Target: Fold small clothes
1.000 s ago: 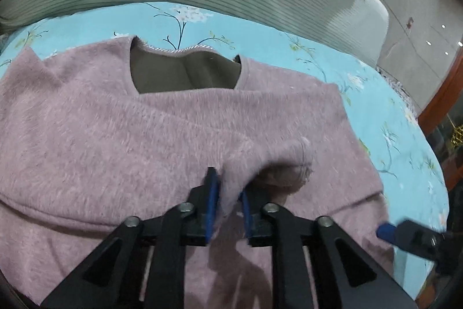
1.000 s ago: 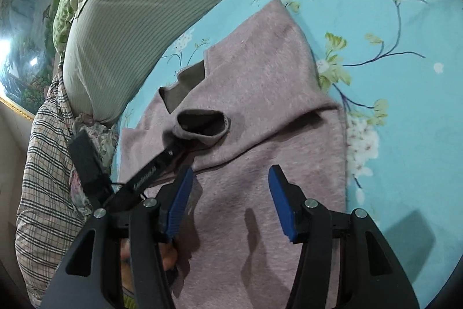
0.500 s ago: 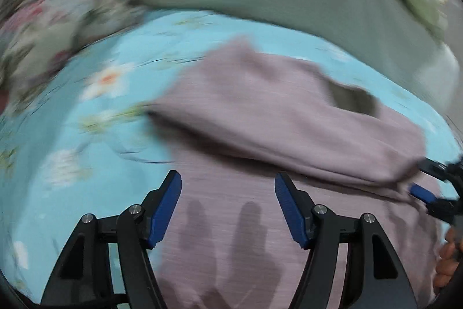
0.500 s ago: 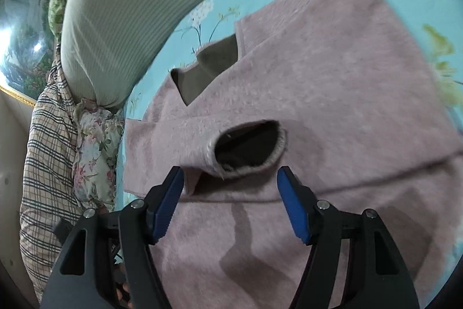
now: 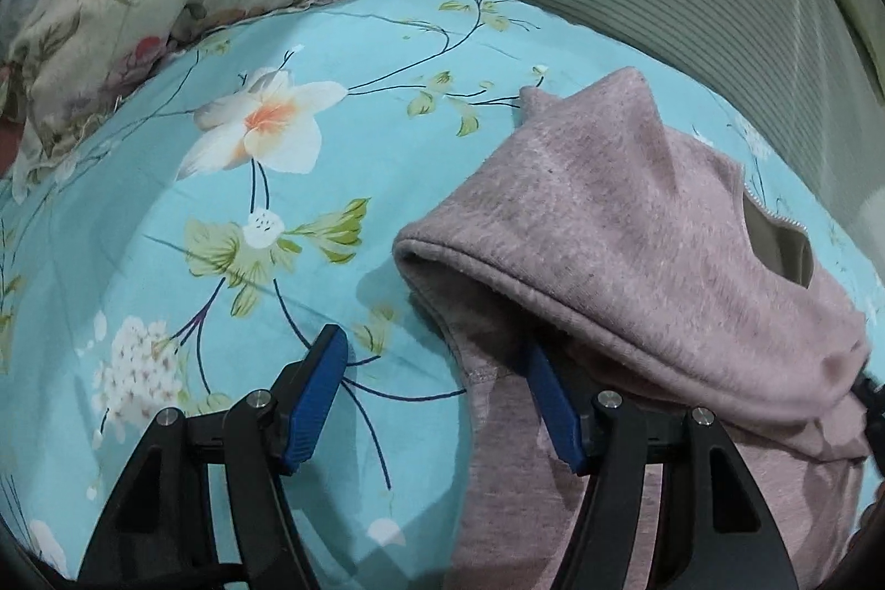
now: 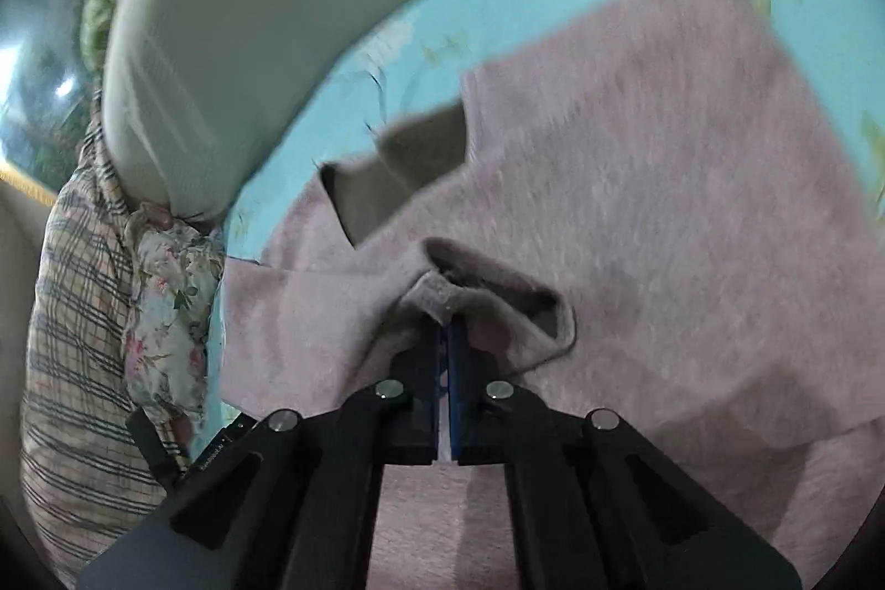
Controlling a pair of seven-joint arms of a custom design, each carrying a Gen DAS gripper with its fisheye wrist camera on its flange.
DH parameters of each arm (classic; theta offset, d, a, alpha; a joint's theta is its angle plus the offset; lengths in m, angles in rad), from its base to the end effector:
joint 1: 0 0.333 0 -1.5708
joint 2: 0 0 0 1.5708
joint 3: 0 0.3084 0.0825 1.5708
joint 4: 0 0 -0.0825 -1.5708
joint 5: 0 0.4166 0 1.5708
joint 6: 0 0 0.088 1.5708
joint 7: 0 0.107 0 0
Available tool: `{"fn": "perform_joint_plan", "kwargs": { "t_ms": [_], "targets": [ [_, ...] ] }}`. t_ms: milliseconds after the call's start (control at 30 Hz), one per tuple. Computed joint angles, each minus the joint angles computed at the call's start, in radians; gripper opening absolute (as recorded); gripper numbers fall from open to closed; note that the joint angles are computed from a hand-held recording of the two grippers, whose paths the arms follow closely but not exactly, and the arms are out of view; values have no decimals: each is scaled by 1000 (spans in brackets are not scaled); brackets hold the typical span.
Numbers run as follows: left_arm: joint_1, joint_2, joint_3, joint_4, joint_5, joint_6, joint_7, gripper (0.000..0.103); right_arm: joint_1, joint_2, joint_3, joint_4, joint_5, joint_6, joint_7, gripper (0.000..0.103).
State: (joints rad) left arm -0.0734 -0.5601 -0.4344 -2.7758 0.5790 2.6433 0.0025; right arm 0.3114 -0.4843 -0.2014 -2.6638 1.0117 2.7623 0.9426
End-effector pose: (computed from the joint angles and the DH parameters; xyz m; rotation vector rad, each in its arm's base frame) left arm 0.3620 -0.1990 0.3675 -2.2872 1.1941 -0.5916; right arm 0.4419 0.0156 0.4093 -1.5195 1.7261 -0.0607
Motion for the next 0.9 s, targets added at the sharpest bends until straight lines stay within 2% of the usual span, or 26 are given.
{"fn": "perform_joint_plan", "kwargs": {
  "t_ms": [67, 167, 200, 300, 367, 433, 500, 600, 633, 700, 733, 767, 800, 833, 867, 900],
  "targets": [
    [-1, 0, 3, 1, -1, 2, 0, 66, 21, -65, -17, -23, 42, 39, -73, 3],
    [7, 5, 8, 3, 1, 8, 2, 66, 75, -180, -70, -64, 130, 166, -229, 3],
    [9, 5, 8, 3, 1, 7, 3, 66, 70, -190, -71, -71, 112, 181, -224, 3],
    [15, 18, 5, 12, 4, -7, 2, 66, -14, -173, -53, -85, -29, 148, -124, 3],
    [16, 26, -2, 22, 12, -28, 1, 67, -103, -133, 2, -95, -144, 130, -10, 3],
    [9, 27, -4, 26, 18, -48, -4, 67, -149, -107, 15, -106, -216, 116, 61, 3],
    [-4, 20, 0, 24, 21, -58, -7, 67, -160, -104, 9, -124, -255, 126, 98, 3],
    [-21, 18, 5, 25, 27, -66, 13, 67, -110, -125, -43, -138, -265, 162, 99, 3],
    [-23, 22, 0, 31, 36, -77, 21, 67, -106, -124, -38, -138, -283, 166, 114, 3],
    [-27, 15, -3, 28, 44, -91, 10, 67, -142, -107, -2, -127, -343, 150, 187, 3],
    [-30, -2, 8, 10, 39, -72, -7, 67, -164, -110, 17, -130, -368, 143, 233, 3],
    [-28, -27, 15, -15, 33, -47, -32, 67, -216, -127, 64, -144, -414, 150, 293, 3],
    [-23, -48, 11, -30, 30, -37, -52, 66, -283, -157, 138, -176, -469, 186, 367, 3],
    [-17, -73, -5, -42, 29, -49, -79, 66, -318, -187, 178, -199, -495, 212, 408, 3],
    [-16, -82, -11, -46, 30, -45, -86, 66, -323, -228, 188, -225, -502, 244, 432, 3],
    [-20, -84, -13, -45, 27, -47, -81, 66, -302, -260, 171, -243, -505, 265, 431, 3]
  ]
}}
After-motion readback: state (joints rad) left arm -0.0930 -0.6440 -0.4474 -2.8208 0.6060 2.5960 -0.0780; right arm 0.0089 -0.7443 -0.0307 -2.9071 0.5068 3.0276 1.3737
